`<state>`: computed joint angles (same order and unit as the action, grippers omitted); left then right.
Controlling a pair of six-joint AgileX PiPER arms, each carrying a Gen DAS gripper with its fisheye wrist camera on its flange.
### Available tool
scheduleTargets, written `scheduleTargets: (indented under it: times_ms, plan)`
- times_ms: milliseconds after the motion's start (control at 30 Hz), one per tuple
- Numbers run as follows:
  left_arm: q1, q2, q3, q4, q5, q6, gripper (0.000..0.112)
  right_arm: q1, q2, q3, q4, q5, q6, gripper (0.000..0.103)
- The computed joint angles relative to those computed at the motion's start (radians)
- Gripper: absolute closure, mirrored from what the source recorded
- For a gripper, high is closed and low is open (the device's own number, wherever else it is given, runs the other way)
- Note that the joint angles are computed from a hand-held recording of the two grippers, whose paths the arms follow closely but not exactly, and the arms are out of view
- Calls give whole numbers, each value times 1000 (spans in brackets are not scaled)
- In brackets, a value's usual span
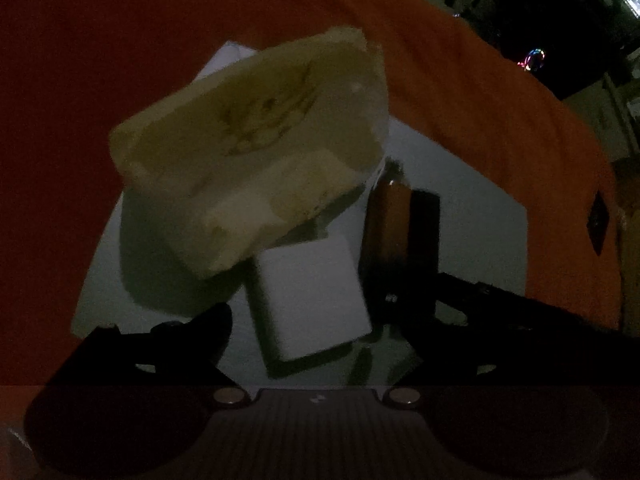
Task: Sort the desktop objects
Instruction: 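Grasp the white charger block with the left tool while the right tool approaches the black marker, then close the right tool on the black marker while the left tool holds the charger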
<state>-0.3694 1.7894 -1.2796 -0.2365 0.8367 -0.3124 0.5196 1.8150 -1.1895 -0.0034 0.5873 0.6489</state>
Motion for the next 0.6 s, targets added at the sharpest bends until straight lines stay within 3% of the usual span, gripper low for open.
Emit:
scheduleTargets:
  times_ms: [267, 600]
  plan:
    - [-20, 7, -3, 121, -9, -141, 22, 6, -7, 23, 36, -62, 9, 52]
    - [48, -9, 29, 53, 2, -55, 25, 26, -1, 5, 55, -47, -4, 51]
